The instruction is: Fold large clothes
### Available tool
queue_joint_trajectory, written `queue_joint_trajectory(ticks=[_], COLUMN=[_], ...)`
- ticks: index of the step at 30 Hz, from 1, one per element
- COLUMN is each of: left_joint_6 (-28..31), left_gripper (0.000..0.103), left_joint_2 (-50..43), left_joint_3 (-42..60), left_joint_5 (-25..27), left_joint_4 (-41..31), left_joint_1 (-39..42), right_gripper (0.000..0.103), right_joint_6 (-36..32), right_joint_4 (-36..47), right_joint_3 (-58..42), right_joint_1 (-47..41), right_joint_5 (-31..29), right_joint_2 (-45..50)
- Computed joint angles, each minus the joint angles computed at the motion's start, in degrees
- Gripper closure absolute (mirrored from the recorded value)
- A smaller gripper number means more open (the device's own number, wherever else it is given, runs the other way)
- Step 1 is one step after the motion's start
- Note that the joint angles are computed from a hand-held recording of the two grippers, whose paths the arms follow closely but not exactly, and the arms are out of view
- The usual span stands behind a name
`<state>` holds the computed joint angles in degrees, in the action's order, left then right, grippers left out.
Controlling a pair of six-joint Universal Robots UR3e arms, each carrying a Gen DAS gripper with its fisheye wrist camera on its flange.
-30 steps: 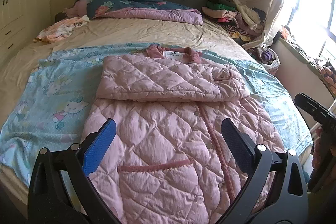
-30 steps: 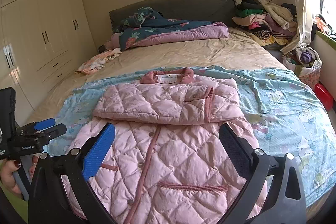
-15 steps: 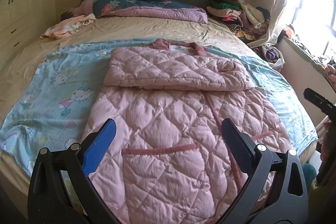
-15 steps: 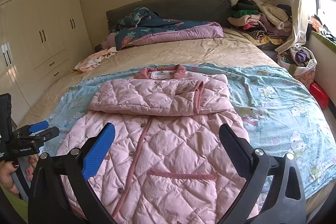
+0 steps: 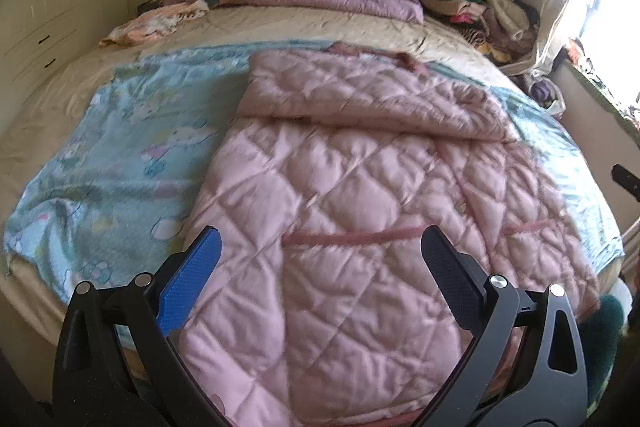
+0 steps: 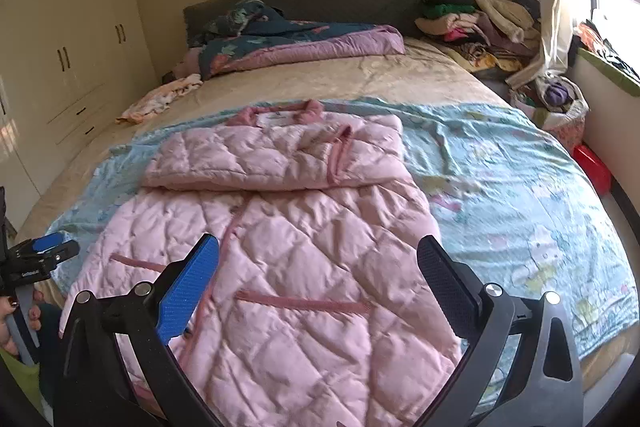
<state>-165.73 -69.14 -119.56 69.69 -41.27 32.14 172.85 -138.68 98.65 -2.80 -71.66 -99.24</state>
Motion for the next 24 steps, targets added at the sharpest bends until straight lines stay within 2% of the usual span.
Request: queue_joint_trajectory(ticks=[10,16,18,21,24], left_joint_6=[6.65,13.80,16.04,19.76,22.69], left_gripper=[0.009,0.010,0.012,0.021,0.027], left_joint_2=[5.46,10.21,11.16,11.50,11.43], left_joint_3=[-6.72,-8.79,-9.03,-8.31,-8.05], left_joint_5=[-1.84,-8.08,-8.74,-9.72,-8.76], left_joint_4=[-4.59,-13.94,-16.16,-20.28,-22.49], left_joint_1=[9.10,18.77,20.72,22.91,23.84], right_gripper=[0.004,0.004,0.004,0.004,0.004], right_joint_6=[-3.04,-5.09,-5.68,-6.29,-6.86], right_joint_4=[0.57,0.90,1.09,1.55,2.02], right_joint_3=[6.47,9.19,10.12,11.02,12.09], right_joint_1=[-4.72,-6.49,-7.18,-8.20,-9.58], right_joint_5=[-0.08,0.49,0.77,1.21,1.99], right_joint_2=[-3.30,-4.75,-5.49,-6.28,-7.33])
